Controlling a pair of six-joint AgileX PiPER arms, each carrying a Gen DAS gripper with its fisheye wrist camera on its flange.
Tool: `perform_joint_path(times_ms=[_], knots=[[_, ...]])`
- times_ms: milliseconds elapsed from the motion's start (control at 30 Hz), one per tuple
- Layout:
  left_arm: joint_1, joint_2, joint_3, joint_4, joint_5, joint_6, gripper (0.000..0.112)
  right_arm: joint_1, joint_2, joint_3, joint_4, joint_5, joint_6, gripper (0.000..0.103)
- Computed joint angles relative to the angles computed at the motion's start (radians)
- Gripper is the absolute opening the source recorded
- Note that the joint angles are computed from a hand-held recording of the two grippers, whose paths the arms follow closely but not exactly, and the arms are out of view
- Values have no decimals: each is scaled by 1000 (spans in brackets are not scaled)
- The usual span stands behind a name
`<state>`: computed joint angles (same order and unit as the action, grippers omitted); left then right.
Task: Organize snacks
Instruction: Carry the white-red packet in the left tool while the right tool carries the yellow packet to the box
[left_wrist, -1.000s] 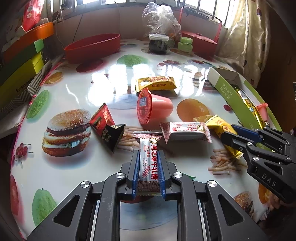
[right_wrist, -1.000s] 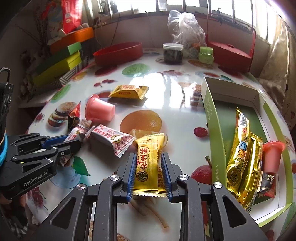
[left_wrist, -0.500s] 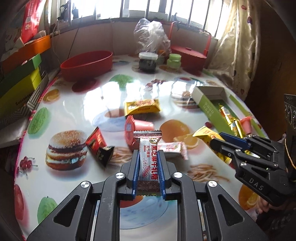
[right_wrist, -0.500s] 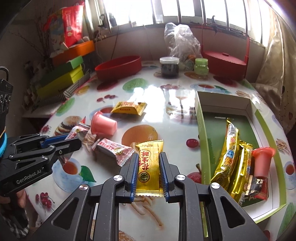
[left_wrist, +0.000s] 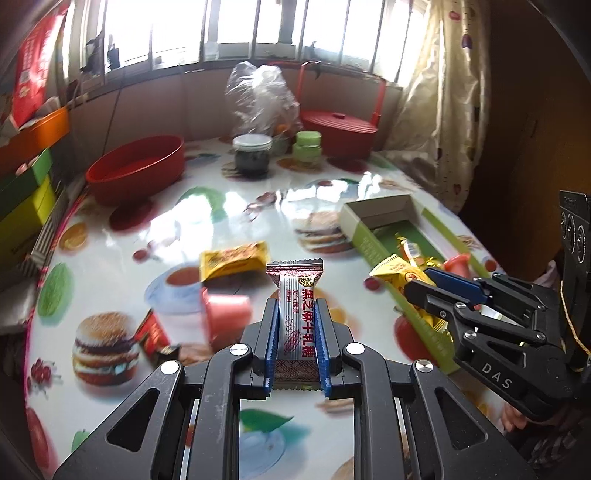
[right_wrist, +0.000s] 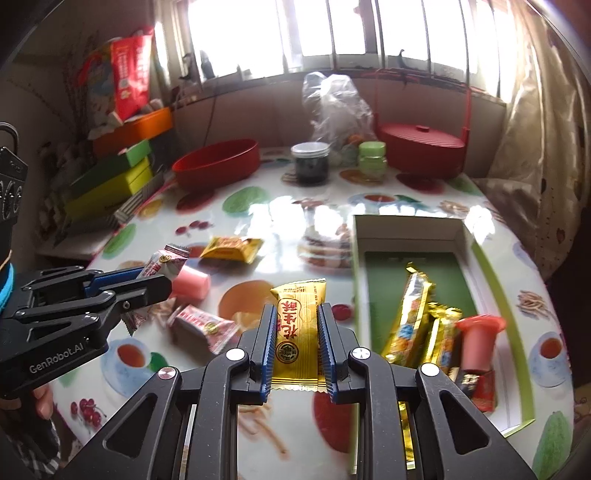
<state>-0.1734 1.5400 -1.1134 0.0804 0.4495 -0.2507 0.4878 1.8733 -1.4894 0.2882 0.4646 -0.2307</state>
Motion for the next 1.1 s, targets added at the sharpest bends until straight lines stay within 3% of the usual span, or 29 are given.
perform_joint_path(times_ms=[500, 600, 1100], knots=[[-64, 144, -202, -175, 27, 162, 19, -83, -15, 3, -55, -8, 54, 21], [-52, 193, -262, -298, 56, 263, 19, -98, -19, 10, -66, -9, 67, 21], [-93, 393, -487, -418, 157, 340, 19, -177, -46, 91, -88, -16, 102, 21]])
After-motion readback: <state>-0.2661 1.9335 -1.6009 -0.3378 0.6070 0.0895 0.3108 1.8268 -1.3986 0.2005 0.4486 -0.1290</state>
